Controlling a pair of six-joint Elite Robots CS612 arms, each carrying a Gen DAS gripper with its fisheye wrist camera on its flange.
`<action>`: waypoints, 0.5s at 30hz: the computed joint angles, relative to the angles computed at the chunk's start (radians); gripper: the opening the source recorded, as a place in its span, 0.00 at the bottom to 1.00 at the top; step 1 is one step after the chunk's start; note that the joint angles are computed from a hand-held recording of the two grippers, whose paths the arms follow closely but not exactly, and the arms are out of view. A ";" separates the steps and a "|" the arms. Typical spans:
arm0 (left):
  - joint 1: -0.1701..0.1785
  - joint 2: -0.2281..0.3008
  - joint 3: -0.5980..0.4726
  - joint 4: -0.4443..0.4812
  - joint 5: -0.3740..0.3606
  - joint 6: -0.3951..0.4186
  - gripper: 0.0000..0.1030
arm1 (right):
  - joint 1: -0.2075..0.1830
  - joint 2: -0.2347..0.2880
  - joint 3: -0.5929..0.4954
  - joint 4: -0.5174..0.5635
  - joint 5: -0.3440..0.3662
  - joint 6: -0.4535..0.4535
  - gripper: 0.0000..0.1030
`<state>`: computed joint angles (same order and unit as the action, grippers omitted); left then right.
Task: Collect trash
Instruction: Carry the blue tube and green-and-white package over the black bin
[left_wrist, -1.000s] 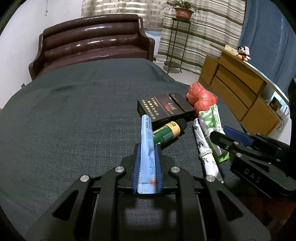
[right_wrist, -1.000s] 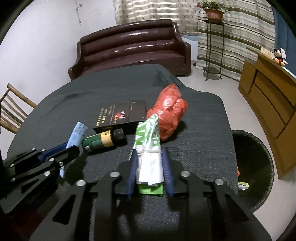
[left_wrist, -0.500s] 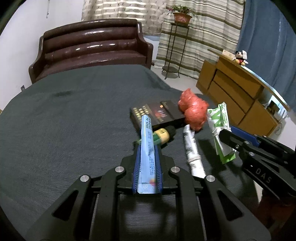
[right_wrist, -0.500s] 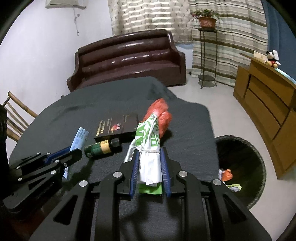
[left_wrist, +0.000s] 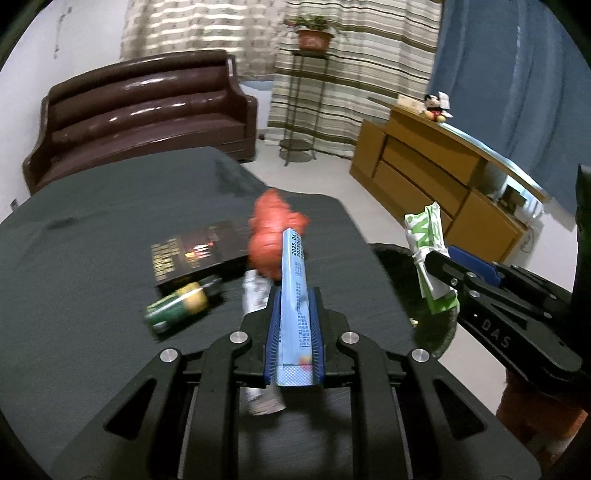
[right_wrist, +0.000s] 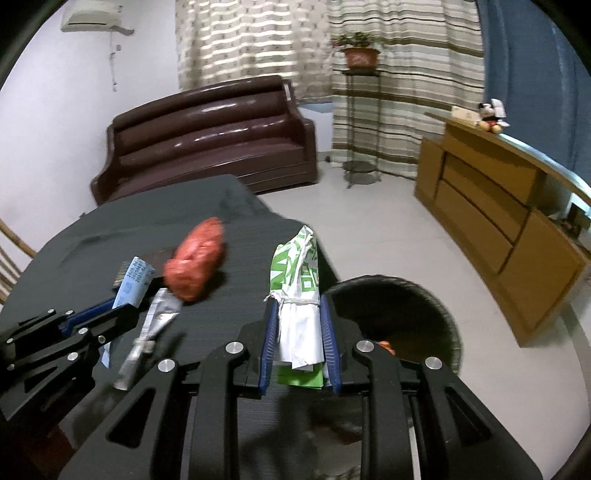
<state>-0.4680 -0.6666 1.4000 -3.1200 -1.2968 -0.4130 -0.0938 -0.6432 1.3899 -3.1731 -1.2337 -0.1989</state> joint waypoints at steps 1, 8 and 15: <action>-0.003 0.005 -0.010 0.002 -0.002 0.007 0.15 | -0.002 0.003 -0.004 -0.003 -0.007 0.003 0.23; -0.025 0.052 -0.101 0.034 -0.003 0.051 0.15 | -0.024 0.017 -0.025 -0.009 -0.037 0.030 0.23; -0.040 0.102 -0.197 0.093 -0.003 0.079 0.15 | -0.039 0.038 -0.056 0.002 -0.039 0.051 0.23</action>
<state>-0.5076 -0.5643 1.2031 -3.0275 -1.2997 -0.3338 -0.1330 -0.6053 1.3337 -3.1714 -1.2727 -0.1479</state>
